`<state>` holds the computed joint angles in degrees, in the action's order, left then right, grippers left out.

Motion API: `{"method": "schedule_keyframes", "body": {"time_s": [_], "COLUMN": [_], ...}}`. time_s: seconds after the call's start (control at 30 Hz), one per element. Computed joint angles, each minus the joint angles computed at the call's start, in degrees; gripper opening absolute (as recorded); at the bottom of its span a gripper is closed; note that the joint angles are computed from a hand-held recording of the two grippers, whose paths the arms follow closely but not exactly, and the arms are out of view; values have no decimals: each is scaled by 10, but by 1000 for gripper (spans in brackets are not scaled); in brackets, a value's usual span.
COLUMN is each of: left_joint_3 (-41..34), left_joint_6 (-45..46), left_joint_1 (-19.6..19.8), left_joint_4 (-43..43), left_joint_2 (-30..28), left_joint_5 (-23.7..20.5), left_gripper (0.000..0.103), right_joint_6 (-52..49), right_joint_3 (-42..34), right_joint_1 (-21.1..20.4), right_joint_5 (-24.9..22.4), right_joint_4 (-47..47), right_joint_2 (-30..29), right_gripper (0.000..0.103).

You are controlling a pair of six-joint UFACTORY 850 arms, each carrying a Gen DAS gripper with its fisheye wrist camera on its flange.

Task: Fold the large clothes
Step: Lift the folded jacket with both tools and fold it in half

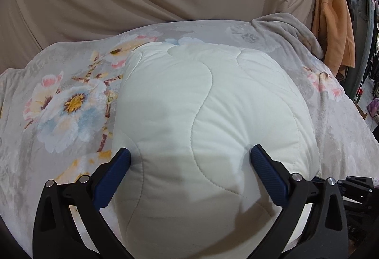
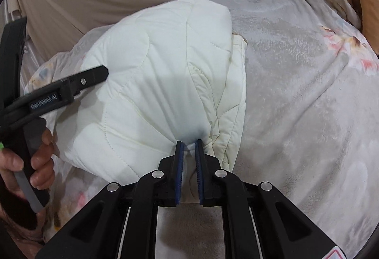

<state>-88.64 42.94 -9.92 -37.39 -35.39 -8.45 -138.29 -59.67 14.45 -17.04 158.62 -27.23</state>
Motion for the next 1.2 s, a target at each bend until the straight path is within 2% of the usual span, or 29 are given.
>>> {"method": "schedule_keyframes", "body": {"time_s": [0.07,0.13,0.17,0.2,0.23,0.3,0.4,0.47,0.5,0.6,0.77,0.83,0.97,1.03,1.07,1.1,1.2], "left_joint_3": [1,3,5,7,9,8,-14,-45,-59,-84,-116,-139,-151,-151,-148,-141,-121], "left_joint_6": [1,17,20,29,46,105,117,84,67,45,83,82,71,75,80,88,118], "left_joint_1": [5,11,15,18,23,42,80,105,114,122,124,122,109,102,95,88,71], "left_joint_4": [-11,-35,-43,-55,-76,-152,-212,-219,-217,-207,-250,-255,-232,-218,-206,-192,-174], "left_joint_2": [4,10,14,17,21,25,10,-18,-33,-63,-100,-119,-123,-117,-110,-100,-71], "left_joint_5": [-14,-24,-27,-31,-35,-73,-170,-246,-269,-299,-362,-393,-379,-366,-352,-330,-269], "left_gripper": [98,98,98,98,98,98,98,98,98,98,98,98,98,98,98,96,84], "right_joint_6": [19,49,40,7,-8,35,213,333,393,475,555,561,569,564,554,538,499], "right_joint_3": [10,32,38,39,35,8,-32,-48,-56,-76,-105,-110,-125,-129,-126,-122,-117], "right_joint_1": [-4,-15,-19,-18,-20,-25,-38,-50,-57,-71,-85,-85,-83,-83,-81,-77,-64], "right_joint_5": [-6,-52,-65,-67,-59,-24,-7,-38,-56,-105,-187,-200,-207,-207,-202,-190,-153], "right_joint_4": [-10,-31,-13,26,42,1,-161,-269,-324,-391,-456,-460,-469,-468,-459,-450,-417], "right_joint_2": [21,46,57,62,65,51,9,-18,-28,-57,-98,-105,-115,-114,-109,-101,-78], "right_gripper": [12,27,51,68,70,75,77,80,82,87,92,93,93,86,79,69,51]}}
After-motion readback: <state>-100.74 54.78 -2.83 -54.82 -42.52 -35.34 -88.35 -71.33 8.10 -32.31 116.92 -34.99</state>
